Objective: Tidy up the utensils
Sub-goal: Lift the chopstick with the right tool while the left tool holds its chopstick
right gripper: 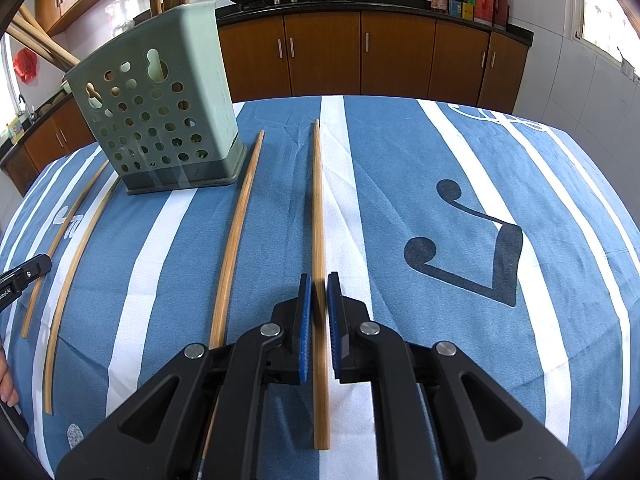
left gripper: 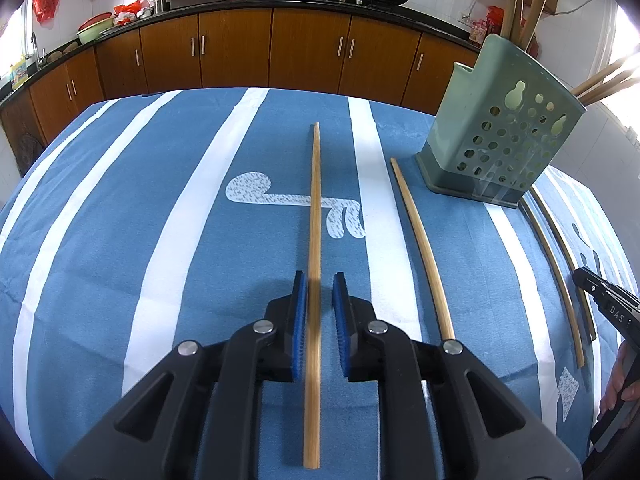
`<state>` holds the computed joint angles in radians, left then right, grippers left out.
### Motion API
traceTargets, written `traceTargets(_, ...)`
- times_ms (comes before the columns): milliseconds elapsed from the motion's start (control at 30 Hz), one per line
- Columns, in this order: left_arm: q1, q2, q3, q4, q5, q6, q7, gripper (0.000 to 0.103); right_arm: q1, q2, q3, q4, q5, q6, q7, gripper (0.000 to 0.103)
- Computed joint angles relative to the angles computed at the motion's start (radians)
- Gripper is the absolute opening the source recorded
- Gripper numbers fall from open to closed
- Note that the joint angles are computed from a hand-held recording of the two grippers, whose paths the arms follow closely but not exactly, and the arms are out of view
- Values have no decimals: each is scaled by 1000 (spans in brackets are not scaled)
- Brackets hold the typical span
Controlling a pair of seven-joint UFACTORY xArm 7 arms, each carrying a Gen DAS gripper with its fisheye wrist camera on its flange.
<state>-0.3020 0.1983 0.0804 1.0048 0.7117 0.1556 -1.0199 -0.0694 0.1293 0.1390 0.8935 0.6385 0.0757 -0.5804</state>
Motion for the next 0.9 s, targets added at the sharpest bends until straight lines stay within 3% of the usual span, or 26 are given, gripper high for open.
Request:
traceTargets(167, -26, -12, 8, 3, 66, 53, -35, 16, 4, -13, -5, -18, -14, -7, 12, 9)
traceTargets(300, -11, -38, -22, -21, 117, 77, -62, 17, -13, -29, 14, -28, 88, 8, -82, 9)
traceTargets(433, 11, -53, -49, -37, 131, 82, -61, 10, 11, -41, -10, -39, 113, 8, -113, 8)
traceTargets(500, 30, -63, -69, -50, 85, 79, -20, 8, 17, -50, -15, -47, 130, 9, -126, 8)
traceTargets(600, 41, -95, -76, -76, 77, 71, -19, 8, 21, -83, -11, -55, 296, 11, -265, 8)
traceTargets(900, 116, -226, -130, -97, 302, 41, -230, 8, 123, -181, -111, -14, 717, -4, -630, 8)
